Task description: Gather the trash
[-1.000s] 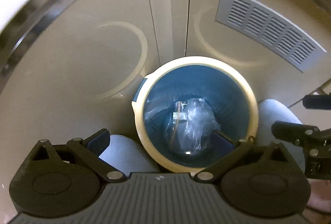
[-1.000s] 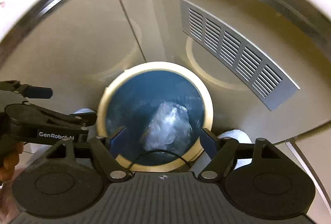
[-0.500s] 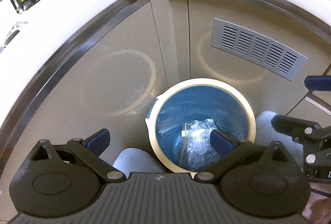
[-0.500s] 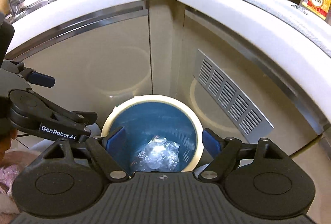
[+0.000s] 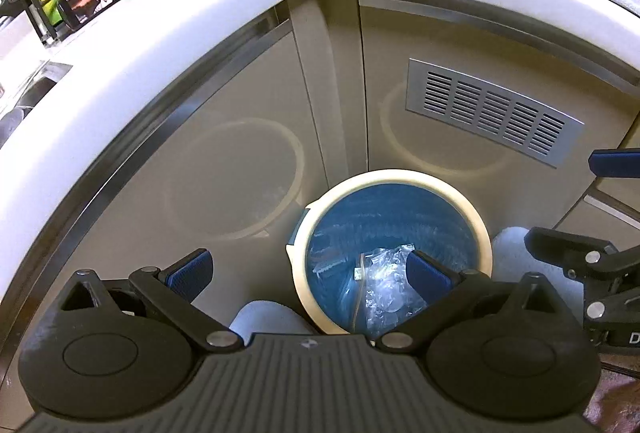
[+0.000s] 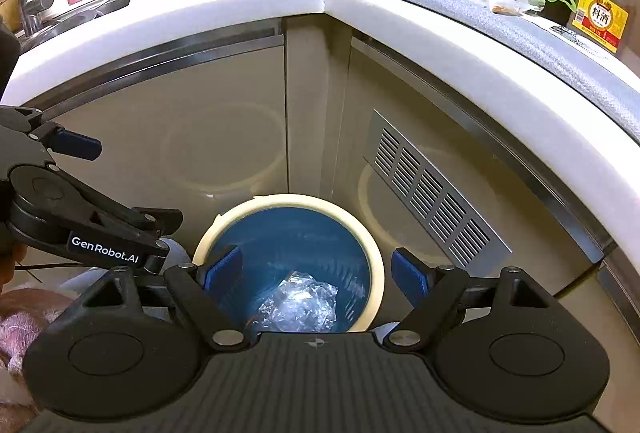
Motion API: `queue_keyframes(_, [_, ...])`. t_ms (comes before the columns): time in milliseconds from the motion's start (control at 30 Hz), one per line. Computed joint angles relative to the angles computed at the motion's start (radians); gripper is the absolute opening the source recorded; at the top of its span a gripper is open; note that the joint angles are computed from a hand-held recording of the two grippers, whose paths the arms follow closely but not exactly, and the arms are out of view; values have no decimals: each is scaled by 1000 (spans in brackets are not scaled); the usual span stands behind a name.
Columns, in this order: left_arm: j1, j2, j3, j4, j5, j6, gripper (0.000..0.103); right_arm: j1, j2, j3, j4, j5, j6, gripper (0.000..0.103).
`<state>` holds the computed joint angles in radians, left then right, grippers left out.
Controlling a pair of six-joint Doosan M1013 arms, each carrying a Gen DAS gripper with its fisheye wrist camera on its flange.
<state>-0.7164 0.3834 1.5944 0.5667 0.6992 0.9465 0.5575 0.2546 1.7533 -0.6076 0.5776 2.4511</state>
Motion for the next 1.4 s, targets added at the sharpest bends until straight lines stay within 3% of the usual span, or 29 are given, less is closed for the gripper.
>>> queue_keyframes(1400, [8, 1, 0, 3, -1, -11, 103, -5, 12, -8, 38, 13, -14, 84])
